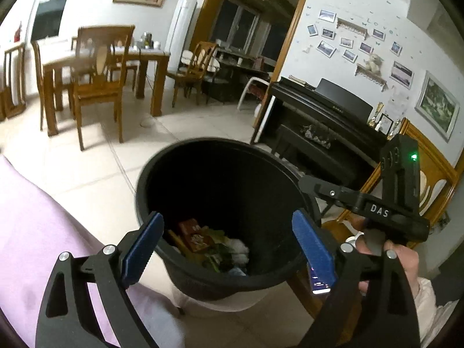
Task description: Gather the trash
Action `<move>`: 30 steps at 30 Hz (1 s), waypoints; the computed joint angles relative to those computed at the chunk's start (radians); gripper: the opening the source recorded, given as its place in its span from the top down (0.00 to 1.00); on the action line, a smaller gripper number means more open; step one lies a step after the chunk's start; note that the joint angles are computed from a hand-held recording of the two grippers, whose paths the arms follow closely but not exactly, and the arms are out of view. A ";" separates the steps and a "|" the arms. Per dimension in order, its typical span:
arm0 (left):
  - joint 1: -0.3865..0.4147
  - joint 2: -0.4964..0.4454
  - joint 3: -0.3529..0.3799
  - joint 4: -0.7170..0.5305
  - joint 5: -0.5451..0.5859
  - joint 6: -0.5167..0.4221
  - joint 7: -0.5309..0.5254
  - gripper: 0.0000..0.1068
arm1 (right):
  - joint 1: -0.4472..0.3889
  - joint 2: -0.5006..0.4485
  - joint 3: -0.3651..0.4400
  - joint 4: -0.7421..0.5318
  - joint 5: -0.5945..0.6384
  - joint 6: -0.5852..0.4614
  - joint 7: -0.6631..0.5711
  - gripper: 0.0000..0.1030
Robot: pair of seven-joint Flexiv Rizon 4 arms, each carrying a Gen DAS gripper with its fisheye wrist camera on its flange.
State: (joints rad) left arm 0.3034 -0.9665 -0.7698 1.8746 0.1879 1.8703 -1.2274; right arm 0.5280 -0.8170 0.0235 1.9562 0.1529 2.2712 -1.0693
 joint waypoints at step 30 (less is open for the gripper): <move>-0.309 0.364 0.827 0.523 -0.501 0.612 -0.362 0.08 | 0.545 -0.349 -0.322 -0.853 -0.100 -0.437 -0.035 0.05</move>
